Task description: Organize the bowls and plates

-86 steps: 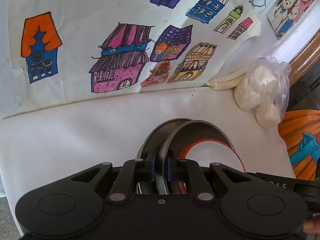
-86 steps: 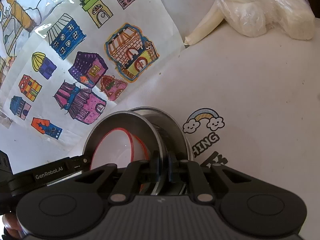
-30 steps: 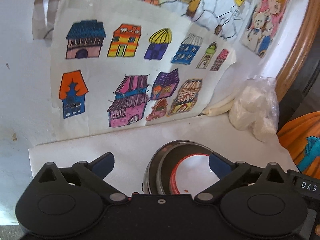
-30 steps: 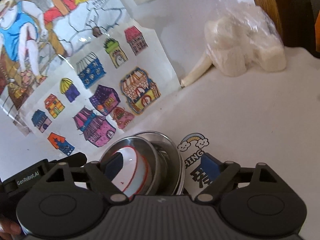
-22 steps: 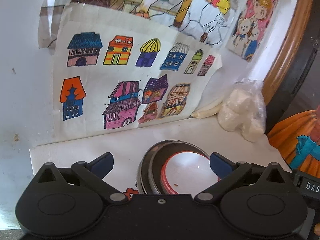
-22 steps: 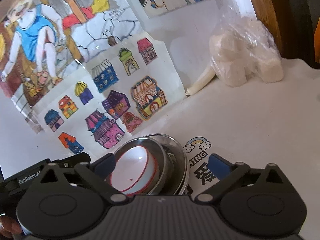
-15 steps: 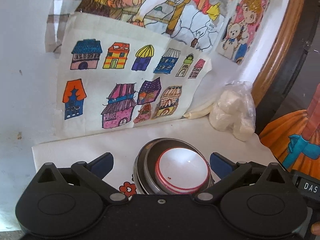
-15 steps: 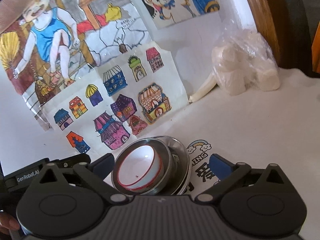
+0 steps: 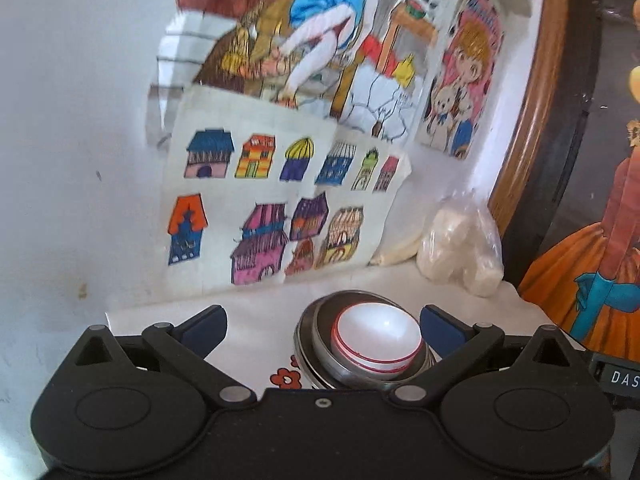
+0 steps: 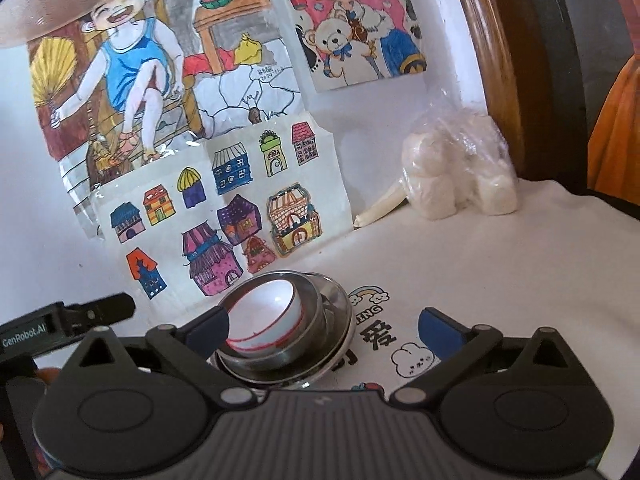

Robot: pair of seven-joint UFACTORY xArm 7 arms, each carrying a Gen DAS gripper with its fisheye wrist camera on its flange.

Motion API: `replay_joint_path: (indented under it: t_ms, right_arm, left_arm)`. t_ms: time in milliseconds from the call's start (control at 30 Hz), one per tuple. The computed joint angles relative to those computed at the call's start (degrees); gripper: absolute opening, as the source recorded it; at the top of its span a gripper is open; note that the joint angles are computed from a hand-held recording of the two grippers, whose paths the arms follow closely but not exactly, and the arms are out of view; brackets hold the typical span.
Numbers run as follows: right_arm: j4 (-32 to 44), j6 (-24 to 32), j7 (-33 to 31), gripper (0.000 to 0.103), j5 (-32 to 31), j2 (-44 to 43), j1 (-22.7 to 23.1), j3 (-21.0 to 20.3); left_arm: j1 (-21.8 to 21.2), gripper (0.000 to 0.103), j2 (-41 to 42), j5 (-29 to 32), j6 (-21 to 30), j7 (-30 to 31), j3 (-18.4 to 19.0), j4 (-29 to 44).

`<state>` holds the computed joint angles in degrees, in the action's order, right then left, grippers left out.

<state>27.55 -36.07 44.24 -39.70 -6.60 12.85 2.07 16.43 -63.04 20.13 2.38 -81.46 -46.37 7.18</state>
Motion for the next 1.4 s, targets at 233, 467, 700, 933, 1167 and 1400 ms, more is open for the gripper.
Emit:
replay_joint_path:
  t_ms: [233,467,700,933,1167,1400]
  right_arm:
    - [-6.78,-1.93,-10.76,0.103,12.46,-4.85,1.67,2.91]
    - [-11.87,-3.99,-16.83,0.103,21.65,-8.04,4.12,4.39]
    - [-17.35,-6.32,-22.19,0.103,30.45,-10.79,5.58,7.64]
    - [-21.87,-8.99,-24.95,0.103,35.24,-12.01,7.38,9.03]
    - [-23.63,-14.27,-30.79,0.103,46.0,-8.48,7.88,13.77]
    - [-23.03,-19.82,-32.31,0.103,51.67,-2.55,10.89,13.82]
  left_arm:
    - [-5.24,0.102,-5.44,0.61,4.83,-3.98,-1.33,-2.21]
    - [-12.85,0.102,-7.0,4.02,12.2,-7.13,-0.87,-3.25]
    - [-20.23,0.102,-7.44,7.81,19.09,-11.82,-2.6,-3.54]
    - [-24.08,0.102,-3.47,10.62,23.82,-17.4,-4.27,-2.19]
    - [-25.61,0.102,0.32,15.24,29.01,-21.94,-7.35,-0.62]
    - [-24.32,0.102,4.85,21.19,29.25,-25.94,-7.29,0.63]
